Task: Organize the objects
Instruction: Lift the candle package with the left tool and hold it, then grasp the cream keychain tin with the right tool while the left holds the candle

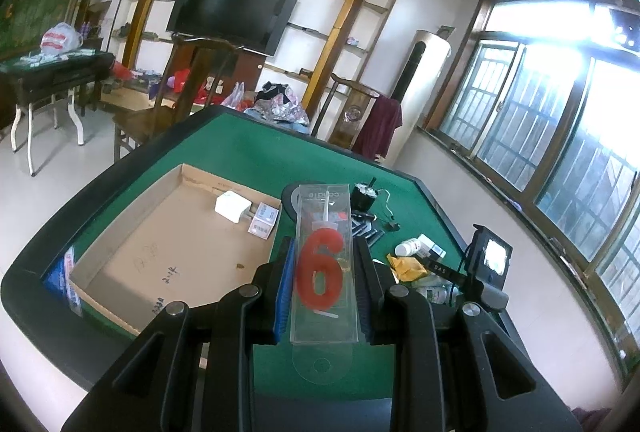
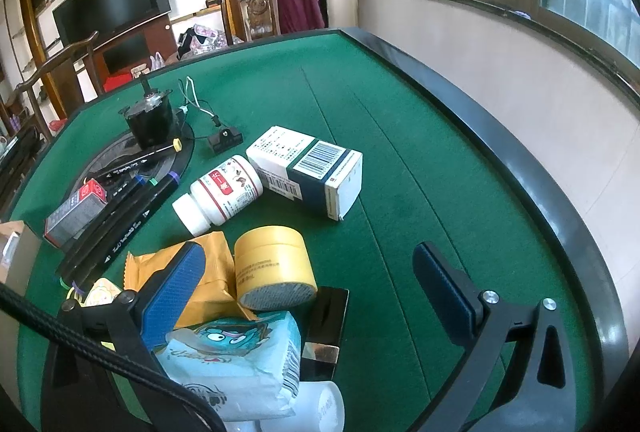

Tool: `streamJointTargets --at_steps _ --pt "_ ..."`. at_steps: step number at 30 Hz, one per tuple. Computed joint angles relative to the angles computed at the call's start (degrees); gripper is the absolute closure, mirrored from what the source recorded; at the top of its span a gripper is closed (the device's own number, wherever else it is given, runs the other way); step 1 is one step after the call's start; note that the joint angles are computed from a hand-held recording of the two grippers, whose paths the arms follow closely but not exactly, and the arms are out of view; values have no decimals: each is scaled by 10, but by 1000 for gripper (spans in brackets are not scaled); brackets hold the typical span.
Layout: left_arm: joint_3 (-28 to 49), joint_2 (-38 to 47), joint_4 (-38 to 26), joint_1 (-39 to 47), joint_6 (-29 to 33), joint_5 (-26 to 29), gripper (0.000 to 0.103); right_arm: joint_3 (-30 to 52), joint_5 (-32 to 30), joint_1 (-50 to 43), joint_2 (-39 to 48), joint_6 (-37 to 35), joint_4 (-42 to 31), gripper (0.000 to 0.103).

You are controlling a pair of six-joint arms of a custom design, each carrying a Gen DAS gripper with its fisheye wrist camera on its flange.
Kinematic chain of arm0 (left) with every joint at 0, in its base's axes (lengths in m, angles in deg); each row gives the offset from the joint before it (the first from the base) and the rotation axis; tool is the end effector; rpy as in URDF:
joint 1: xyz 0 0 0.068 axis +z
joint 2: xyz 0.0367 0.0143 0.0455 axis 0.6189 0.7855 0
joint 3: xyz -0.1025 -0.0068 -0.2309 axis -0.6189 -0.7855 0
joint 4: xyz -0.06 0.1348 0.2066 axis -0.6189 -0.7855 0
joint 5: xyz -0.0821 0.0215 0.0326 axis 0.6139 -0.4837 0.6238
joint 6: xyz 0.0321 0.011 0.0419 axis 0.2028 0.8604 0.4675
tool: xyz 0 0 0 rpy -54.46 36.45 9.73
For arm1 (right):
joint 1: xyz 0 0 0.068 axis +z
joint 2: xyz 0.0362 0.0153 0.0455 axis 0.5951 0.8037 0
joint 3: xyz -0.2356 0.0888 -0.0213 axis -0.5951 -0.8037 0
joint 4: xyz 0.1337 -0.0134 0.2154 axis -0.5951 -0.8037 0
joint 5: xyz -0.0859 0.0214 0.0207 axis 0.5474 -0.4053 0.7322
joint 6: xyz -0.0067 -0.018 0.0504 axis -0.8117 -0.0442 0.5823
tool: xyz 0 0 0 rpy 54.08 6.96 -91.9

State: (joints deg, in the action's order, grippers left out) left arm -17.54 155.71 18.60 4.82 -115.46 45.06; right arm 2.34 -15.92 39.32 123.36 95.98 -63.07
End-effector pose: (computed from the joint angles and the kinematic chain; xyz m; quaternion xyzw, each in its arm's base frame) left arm 0.2086 -0.1315 0.1175 -0.0004 0.8470 -0.2191 0.4844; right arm 0.3344 0.0068 0.0384 0.2110 0.8990 -0.0393 0.3817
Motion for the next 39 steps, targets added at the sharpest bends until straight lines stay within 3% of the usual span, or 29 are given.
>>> streamJointTargets --at_steps 9,13,16,19,24,28,39 --pt "9 18 4 8 -7 22 80 -3 15 8 -4 -1 2 0" --pt "37 69 24 32 -15 69 80 -62 14 24 -64 -8 57 0" --pt "76 118 18 38 -23 100 80 -119 -97 20 -137 -26 74 0" --pt "106 156 11 28 -22 98 80 -118 -274 -9 -166 -50 35 0" --pt "138 197 -1 19 -37 95 80 -15 -383 0 -112 -112 -80 8" --pt "158 207 -26 11 -34 84 80 110 -356 43 -29 -199 -197 17" --pt "226 250 -63 28 -25 98 80 244 -242 89 98 -308 -280 18"
